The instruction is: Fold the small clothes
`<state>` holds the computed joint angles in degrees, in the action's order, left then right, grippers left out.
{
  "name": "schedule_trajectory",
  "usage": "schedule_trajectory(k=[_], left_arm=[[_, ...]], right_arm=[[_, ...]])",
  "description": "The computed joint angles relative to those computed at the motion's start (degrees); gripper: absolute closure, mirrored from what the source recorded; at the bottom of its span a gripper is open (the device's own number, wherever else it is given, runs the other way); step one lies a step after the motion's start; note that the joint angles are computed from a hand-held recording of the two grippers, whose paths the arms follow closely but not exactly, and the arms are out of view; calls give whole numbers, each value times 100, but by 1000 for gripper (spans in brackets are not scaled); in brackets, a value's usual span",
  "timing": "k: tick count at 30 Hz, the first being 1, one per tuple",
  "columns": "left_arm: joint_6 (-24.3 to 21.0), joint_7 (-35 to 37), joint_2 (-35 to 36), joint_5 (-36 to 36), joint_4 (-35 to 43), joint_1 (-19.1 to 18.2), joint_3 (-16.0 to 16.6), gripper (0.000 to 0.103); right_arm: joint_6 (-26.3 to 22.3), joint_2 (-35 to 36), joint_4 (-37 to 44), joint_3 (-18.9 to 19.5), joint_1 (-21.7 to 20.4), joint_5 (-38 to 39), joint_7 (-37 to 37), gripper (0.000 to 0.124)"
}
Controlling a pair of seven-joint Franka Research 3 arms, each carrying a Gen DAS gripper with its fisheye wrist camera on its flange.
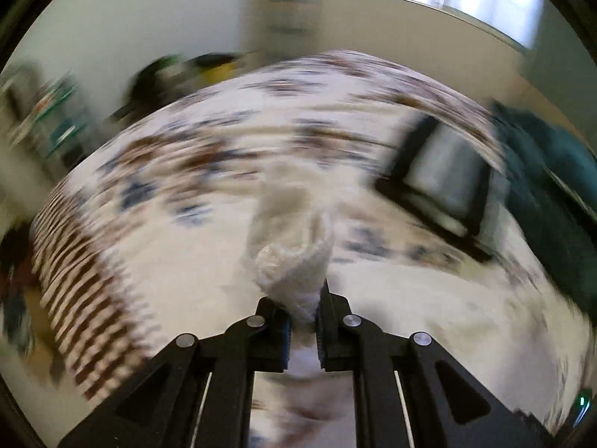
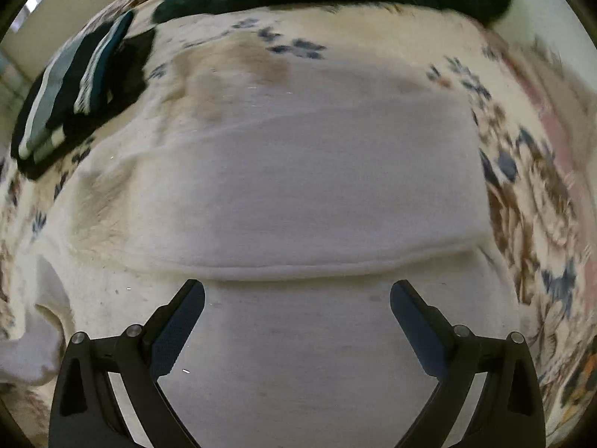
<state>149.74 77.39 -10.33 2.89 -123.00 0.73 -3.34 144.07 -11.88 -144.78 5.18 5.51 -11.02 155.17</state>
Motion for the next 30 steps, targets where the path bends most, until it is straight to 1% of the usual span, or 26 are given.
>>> schedule_trajectory(k=[1,3,4,5,7,11,15,16,17,19,20,21,22,23,24,25,26,28,29,30], left_arm=[[-56,285,51,-291,70,-267,-107,95],[-61,519,154,-475,166,-586,-319,95],[-29,696,218,-624,195,-810,-457,95],[-37,770,269,-695,237,-941,-536,95],[-109,1004,484,-942,359,-1333,-792,95],[-267,1019,930,-913,655,-1885,-1246,95],[-384,882,1365,-717,972,-2279,-1532,95],[-517,906,1536,-622,1116,-2380,-1604,94],[-652,938,1678,-570,1273,-2414,-1616,91],[-960,1136,1886,-746,1480,-2451,-1702,87],[-1027,1180,1905,-820,1491,-2440,-1708,77],[-1091,1202,1916,-874,1519,-2421,-1698,64],[-1168,1365,1866,-1133,1509,-2328,-1697,58],[-1174,1485,1774,-1338,1438,-2242,-1667,42],[-1155,1494,1637,-1434,1326,-2179,-1610,22],[-1203,1510,1498,-1541,1238,-2091,-1527,16],[-1223,1496,1354,-1603,1140,-1992,-1417,14],[-1249,1268,1180,-1343,1036,-1814,-1183,14],[-1263,1194,1159,-1223,1036,-1738,-1105,14],[-1227,994,1149,-923,1022,-1649,-1016,14]], right_arm=[[117,-134,-172,-90,-14,95,-133,23],[159,-528,-575,-223,-171,169,-375,23],[144,-671,-706,-246,-285,162,-457,23],[77,-873,-870,-286,-425,154,-546,23],[-25,-1249,-1160,-342,-717,147,-704,23],[-302,-1914,-1623,-423,-1338,80,-1105,23],[-584,-2393,-1905,-529,-1878,56,-1610,23],[-608,-2439,-1924,-556,-1962,89,-1738,23],[-611,-2553,-1995,-637,-2055,119,-1929,23],[-558,-2765,-2118,-765,-2188,242,-2297,23],[-513,-2860,-2165,-831,-2230,345,-2489,23],[-497,-2909,-2172,-856,-2274,445,-2643,23],[-461,-2993,-2192,-967,-2261,611,-2878,23],[-401,-3028,-2201,-1000,-2233,789,-3005,23],[-276,-3081,-2224,-1161,-2130,1081,-3221,23],[-140,-3071,-2221,-1338,-1971,1421,-3428,23],[36,-2985,-2189,-1505,-1771,1773,-3633,23],[380,-2747,-2097,-1683,-1435,2337,-3962,23],[620,-2558,-2022,-1832,-1186,2683,-4196,23],[884,-2241,-1872,-2021,-848,3091,-4468,23]])
